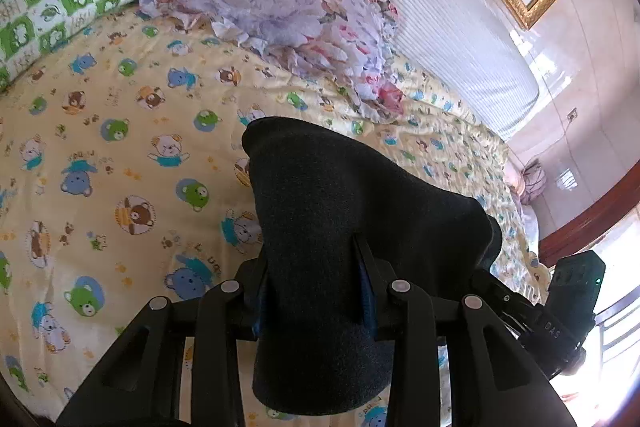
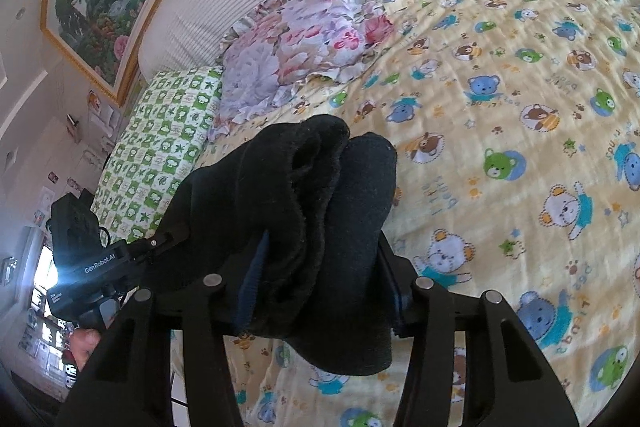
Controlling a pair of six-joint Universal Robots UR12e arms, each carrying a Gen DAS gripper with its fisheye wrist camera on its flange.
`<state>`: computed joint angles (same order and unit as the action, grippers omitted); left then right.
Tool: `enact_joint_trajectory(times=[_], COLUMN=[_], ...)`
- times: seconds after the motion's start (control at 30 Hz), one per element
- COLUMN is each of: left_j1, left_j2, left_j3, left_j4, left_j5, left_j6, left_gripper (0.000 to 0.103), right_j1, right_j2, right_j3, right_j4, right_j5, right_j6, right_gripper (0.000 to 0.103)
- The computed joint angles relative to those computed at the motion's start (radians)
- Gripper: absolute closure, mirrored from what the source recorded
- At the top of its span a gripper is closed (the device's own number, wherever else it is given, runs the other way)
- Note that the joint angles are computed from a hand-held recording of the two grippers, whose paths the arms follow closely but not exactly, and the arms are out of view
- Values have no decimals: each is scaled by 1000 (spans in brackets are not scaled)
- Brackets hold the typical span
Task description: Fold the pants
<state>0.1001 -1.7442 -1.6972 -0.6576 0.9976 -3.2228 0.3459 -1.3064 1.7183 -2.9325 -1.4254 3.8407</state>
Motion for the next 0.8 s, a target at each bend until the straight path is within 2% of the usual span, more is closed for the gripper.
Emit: enact_joint_trajectory(times=[0.3, 0.8], left_j1=[6, -8], left_j2=[-4, -139], left_j3=[11, 192], left_j4=[28, 31], left_j5=[33, 142], left_j6=[1, -7], left_gripper=[68, 68], right_j1=[6, -21], right_j2=[20, 157], right_j3=[-49, -273], right_j4=[19, 113], right_j5=[-3, 38], right_j6=[-50, -129], right_gripper=[51, 51])
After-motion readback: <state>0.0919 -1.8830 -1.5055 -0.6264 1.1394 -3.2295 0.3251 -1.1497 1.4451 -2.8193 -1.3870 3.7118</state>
